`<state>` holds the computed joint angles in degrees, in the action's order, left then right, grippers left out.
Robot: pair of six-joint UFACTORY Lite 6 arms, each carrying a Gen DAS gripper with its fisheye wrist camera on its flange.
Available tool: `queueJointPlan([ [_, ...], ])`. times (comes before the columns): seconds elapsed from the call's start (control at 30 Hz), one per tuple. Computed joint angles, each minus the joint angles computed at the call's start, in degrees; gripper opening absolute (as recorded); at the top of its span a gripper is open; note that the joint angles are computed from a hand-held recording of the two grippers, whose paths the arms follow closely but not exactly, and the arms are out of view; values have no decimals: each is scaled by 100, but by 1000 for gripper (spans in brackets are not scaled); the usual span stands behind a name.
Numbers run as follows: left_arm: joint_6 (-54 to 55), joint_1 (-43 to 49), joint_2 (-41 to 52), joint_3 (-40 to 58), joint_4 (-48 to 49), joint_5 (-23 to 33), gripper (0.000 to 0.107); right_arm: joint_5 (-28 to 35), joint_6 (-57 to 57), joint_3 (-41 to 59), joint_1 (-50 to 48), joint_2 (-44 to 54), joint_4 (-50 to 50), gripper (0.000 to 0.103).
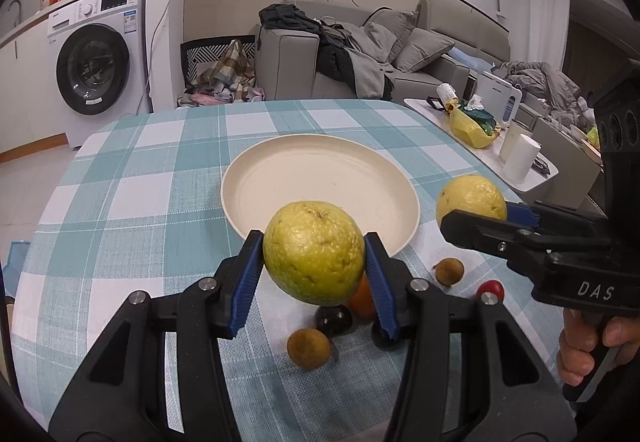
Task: Organize fruits
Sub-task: 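Lift the yellow-green citrus with the left gripper and carry it over the plate, then open the left gripper to drop the citrus onto the plate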
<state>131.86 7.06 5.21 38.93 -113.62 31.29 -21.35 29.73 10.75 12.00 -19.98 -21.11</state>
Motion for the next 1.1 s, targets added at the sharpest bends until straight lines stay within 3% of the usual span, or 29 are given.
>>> queueJointPlan([
  [0.63,668,-486,1340,1083,-970,-421,47,-503,693,1295,-406,2117,-555,51],
  [1.1,790,-562,1853,1492,-1162,-481,47,-651,574,1652,-424,2732,-384,51],
])
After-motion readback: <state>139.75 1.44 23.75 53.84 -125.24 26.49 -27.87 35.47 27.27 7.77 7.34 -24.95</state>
